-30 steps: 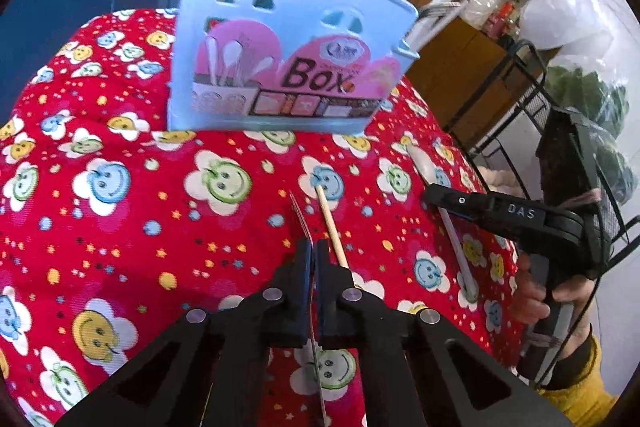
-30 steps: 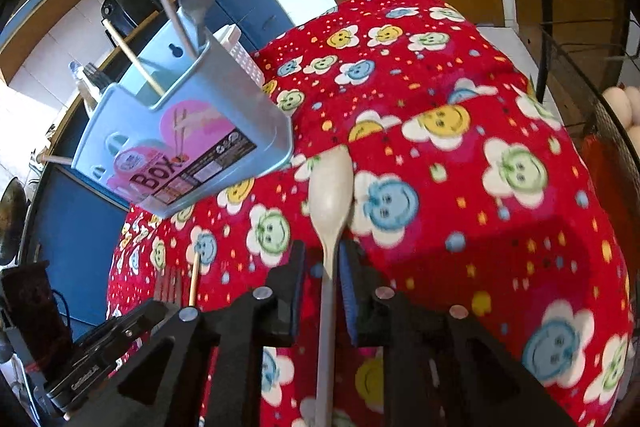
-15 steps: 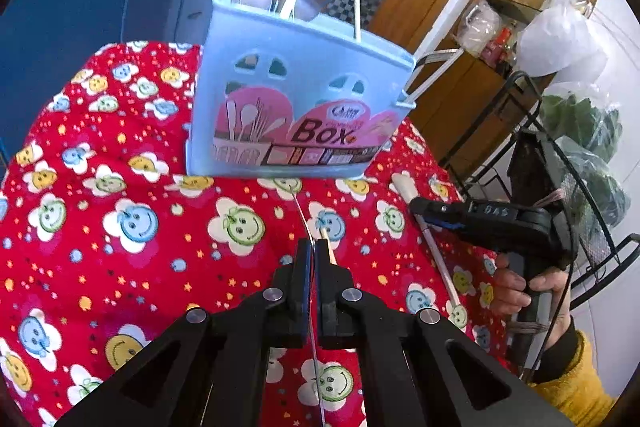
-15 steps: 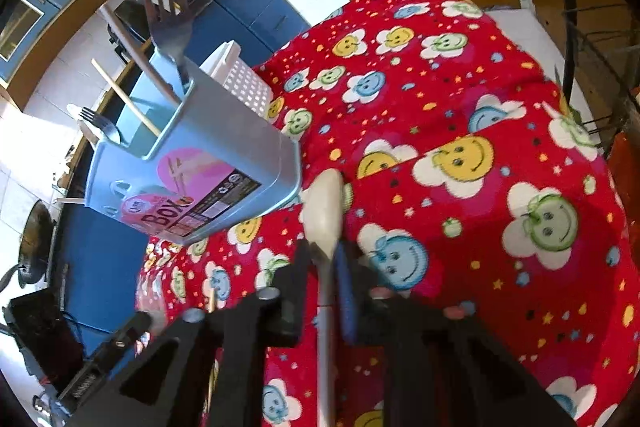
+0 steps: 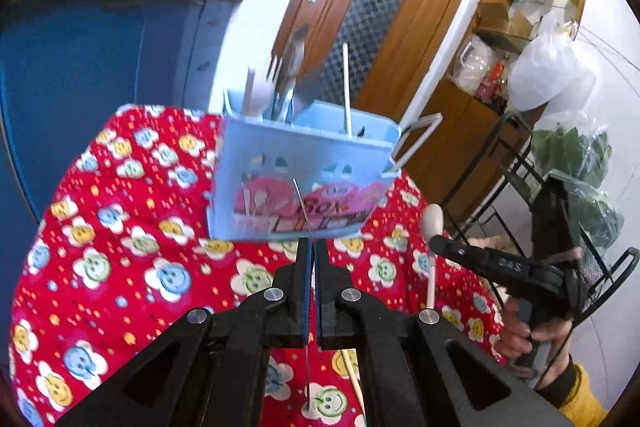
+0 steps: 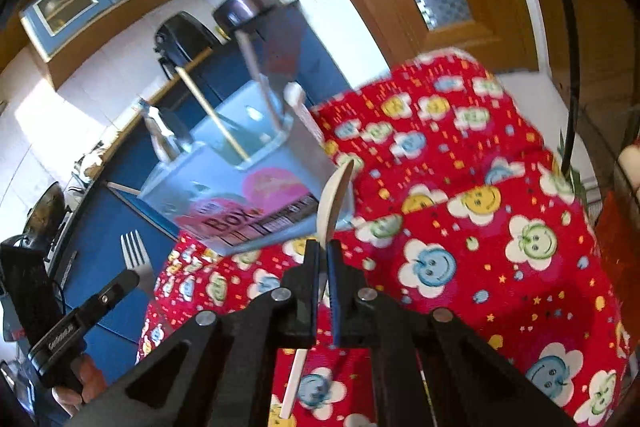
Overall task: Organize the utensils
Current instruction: 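Lift the wooden spoon and fork and carry them above the holder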
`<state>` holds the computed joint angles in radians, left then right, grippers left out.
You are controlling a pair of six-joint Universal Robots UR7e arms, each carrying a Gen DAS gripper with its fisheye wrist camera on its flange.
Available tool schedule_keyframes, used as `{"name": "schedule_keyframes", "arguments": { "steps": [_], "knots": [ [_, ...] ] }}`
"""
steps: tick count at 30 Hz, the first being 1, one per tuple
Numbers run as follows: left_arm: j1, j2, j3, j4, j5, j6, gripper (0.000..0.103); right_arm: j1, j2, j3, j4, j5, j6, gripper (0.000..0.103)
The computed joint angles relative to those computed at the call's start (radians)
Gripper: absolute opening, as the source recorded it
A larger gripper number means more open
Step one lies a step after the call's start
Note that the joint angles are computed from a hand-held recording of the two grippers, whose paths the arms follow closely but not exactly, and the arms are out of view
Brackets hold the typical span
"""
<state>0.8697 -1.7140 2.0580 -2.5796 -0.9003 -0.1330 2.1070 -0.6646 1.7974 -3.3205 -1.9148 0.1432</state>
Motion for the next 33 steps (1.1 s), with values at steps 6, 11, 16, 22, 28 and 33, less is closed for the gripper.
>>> {"name": "schedule_keyframes", "arguments": {
  "steps": [6, 11, 16, 22, 28, 33],
  "knots": [
    [-0.026, 0.009, -0.030, -0.047, 0.028, 0.046, 0.001, 0.060, 0.009, -0.026, -0.074, -0.063, -0.074, 0.005],
    [-0.053, 0.036, -0.080, -0.096, 0.050, 0.114, 0.001, 0.094, 0.030, -0.084, -0.099, -0.097, -0.132, 0.005],
    [-0.077, 0.080, -0.147, -0.141, 0.074, 0.191, 0.001, 0.111, 0.050, -0.145, -0.097, -0.122, -0.174, 0.005],
    [-0.094, 0.141, -0.243, -0.186, 0.101, 0.274, 0.001, 0.121, 0.076, -0.213, -0.093, -0.149, -0.213, 0.005],
    [-0.092, 0.207, -0.328, -0.228, 0.123, 0.343, 0.001, 0.126, 0.116, -0.299, -0.100, -0.171, -0.257, 0.005],
    [-0.075, 0.260, -0.362, -0.306, 0.155, 0.423, 0.001, 0.125, 0.163, -0.386, -0.124, -0.195, -0.307, 0.005]
  ]
}}
